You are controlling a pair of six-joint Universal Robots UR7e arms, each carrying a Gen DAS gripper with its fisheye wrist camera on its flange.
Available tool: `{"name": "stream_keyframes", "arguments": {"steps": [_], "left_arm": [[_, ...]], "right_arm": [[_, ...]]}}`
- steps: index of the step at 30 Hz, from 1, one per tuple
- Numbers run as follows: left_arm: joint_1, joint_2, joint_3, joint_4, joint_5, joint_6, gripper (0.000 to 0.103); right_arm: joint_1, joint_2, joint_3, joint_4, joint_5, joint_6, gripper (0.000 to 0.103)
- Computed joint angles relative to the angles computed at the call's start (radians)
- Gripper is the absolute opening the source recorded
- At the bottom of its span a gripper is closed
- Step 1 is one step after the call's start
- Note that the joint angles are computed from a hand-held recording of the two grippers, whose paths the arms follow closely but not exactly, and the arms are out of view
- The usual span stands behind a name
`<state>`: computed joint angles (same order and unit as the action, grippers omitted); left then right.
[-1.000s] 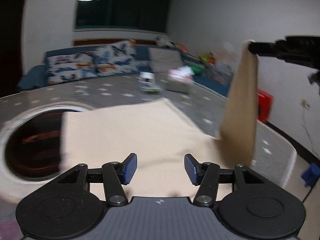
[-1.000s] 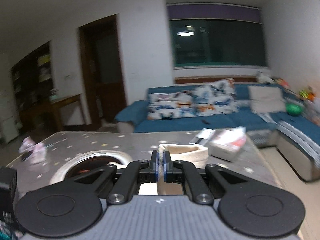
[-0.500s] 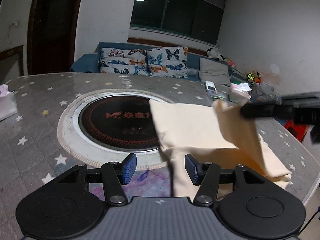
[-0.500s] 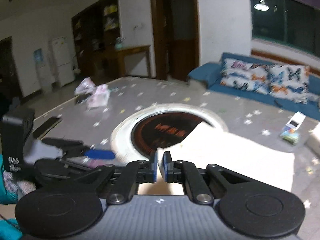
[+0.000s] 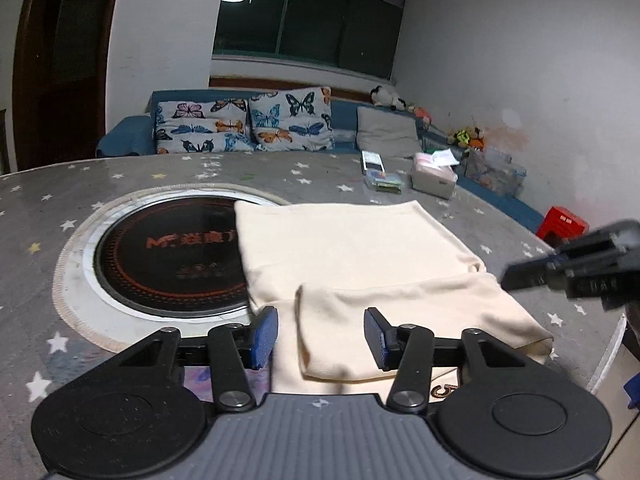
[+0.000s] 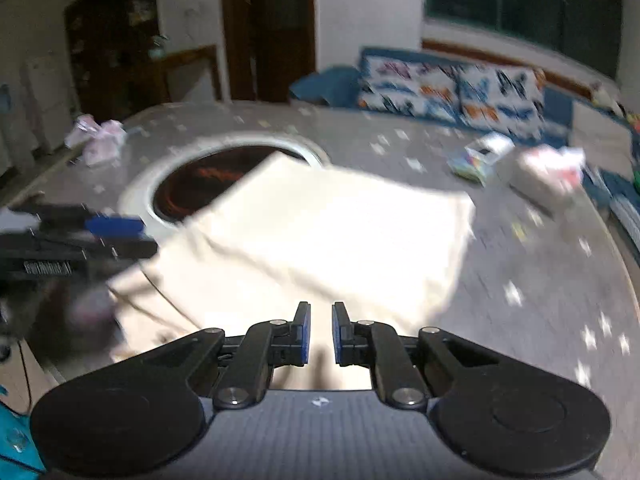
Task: Fold clothes
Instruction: 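Fold the held sleeve across the sweatshirt body with the right gripper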
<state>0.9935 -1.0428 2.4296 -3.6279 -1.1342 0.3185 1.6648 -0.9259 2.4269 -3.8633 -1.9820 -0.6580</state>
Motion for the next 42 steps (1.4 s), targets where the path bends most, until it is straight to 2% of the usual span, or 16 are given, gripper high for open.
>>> {"name": "stream_keyframes", "arguments": {"steps": [2, 6, 8, 13, 18, 21, 25, 30, 36, 42], "left_arm": [[0.0, 0.017, -0.008, 0.002, 0.009, 0.003, 0.047], [0.004, 0.046, -0.023, 0.015, 0.035, 0.002, 0.033], [0.005, 0.055, -0.027, 0.016, 0.048, 0.003, 0.02], [0.002, 0.049, -0.029, 0.022, 0.063, -0.001, 0.006], [-0.016, 0.022, -0.019, 0.051, 0.094, -0.022, 0.005], [-0.021, 0.006, -0.02, 0.079, 0.112, -0.045, 0.005], [-0.024, -0.009, -0.034, 0.104, 0.075, -0.048, 0.007], [-0.019, 0.036, -0.089, 0.118, 0.008, -0.016, 0.007], [0.005, 0.102, -0.145, 0.139, 0.022, -0.02, 0.007], [0.024, 0.089, -0.146, 0.161, 0.012, -0.034, 0.007]], "right_arm": [[-0.032, 0.0, 0.021, -0.028, 0.001, -0.001, 0.01], [-0.085, 0.003, 0.04, -0.054, 0.011, 0.01, 0.01], [-0.098, 0.003, 0.045, -0.058, 0.016, 0.015, 0.011], [-0.092, -0.012, 0.033, -0.06, 0.034, -0.012, 0.011], [-0.088, 0.0, -0.018, -0.043, 0.068, -0.033, 0.011], [-0.096, 0.02, -0.051, -0.014, 0.064, -0.038, 0.011], [-0.102, 0.033, -0.068, -0.003, 0.06, -0.039, 0.011], [-0.085, 0.036, -0.071, -0.016, 0.071, -0.051, 0.014], [-0.087, 0.064, -0.097, 0.006, 0.085, -0.051, 0.015], [-0.08, 0.068, -0.107, 0.01, 0.082, -0.053, 0.015]]}}
